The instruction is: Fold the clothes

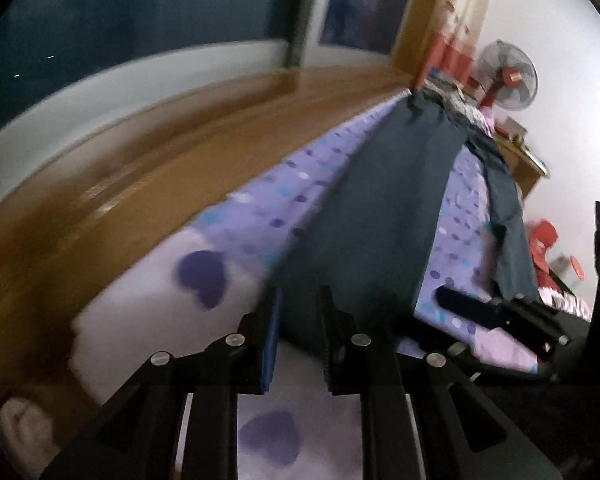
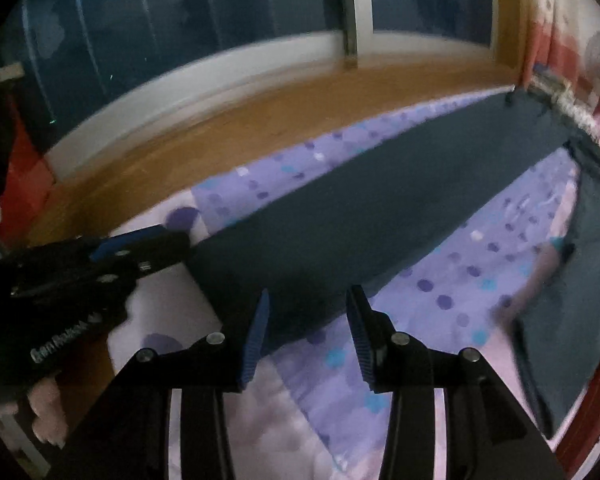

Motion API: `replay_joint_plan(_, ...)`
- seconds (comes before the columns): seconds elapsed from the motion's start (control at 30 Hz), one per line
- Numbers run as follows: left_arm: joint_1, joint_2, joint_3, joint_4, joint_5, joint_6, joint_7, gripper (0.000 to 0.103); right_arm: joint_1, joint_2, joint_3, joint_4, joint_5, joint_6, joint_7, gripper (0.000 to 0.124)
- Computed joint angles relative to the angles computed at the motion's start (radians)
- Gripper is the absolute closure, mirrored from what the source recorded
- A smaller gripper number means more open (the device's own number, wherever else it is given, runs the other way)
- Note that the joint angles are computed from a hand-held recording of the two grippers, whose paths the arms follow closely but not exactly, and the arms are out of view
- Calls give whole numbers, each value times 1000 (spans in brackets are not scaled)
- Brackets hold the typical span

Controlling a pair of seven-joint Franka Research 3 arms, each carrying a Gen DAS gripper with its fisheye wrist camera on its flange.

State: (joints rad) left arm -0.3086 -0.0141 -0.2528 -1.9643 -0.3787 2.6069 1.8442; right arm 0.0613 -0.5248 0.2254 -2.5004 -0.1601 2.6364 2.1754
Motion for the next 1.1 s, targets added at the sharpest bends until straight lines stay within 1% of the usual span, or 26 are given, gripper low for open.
replay_joint_plan(0.03, -3, 24, -4, 16, 33, -3, -24, 85, 12, 22, -12, 6, 20, -5, -9, 84)
replay_joint_plan(0.1, -3, 36, -8, 7, 105, -17, -99, 85, 51, 48, -41, 1, 80, -15, -24, 83)
replay_joint_plan(0.13, -2, 37, -10, -2, 126, -16, -123, 86, 40, 35, -24, -17, 68, 6, 0, 83)
replay_joint_plan(0.17, 1, 20, -12, -36, 90, 23, -89, 86, 40, 28, -15, -26, 60, 15, 2, 81)
replay_joint_plan(0.27, -3, -14, -11, -86, 142, 49, -75, 85, 98, 17, -45, -32, 97, 0, -84, 80)
replay_joint_plan(0.33, -4, -36, -7, -110, 197, 42, -114, 84, 130, 4, -62, -38, 125, -14, -149, 80)
replay_joint_plan(0.37, -5, -46, -4, -120, 205, 38, -132, 84, 141, -14, -69, -49, 141, -14, -173, 80)
replay_joint_plan(0.43, -9, -77, 9, -146, 172, 26, -148, 84, 159, -62, -90, -76, 186, -15, -211, 80)
replay_joint_plan(0.5, -17, -114, 22, -172, 124, 14, -162, 84, 157, -108, -101, -96, 218, -25, -240, 78)
replay_joint_plan(0.6, -29, -161, 27, -203, 122, 13, -226, 84, 132, -183, -112, -124, 238, -51, -284, 75)
replay_joint_plan(0.73, -60, -202, 23, -216, 121, 6, -310, 84, 105, -267, -150, -159, 270, -59, -365, 74)
replay_joint_plan(0.77, -66, -210, 16, -215, 135, 3, -340, 84, 98, -285, -160, -167, 280, -59, -387, 74)
replay_joint_plan(0.87, -59, -220, -39, -193, 283, -25, -512, 84, 91, -356, -220, -190, 319, -88, -485, 73)
replay_joint_plan(1.03, -110, -203, -86, -150, 365, -37, -732, 84, 47, -465, -322, -212, 341, -157, -693, 73)
replay_joint_plan(1.1, -120, -176, -118, -119, 435, -38, -847, 84, 23, -489, -358, -210, 348, -181, -765, 73)
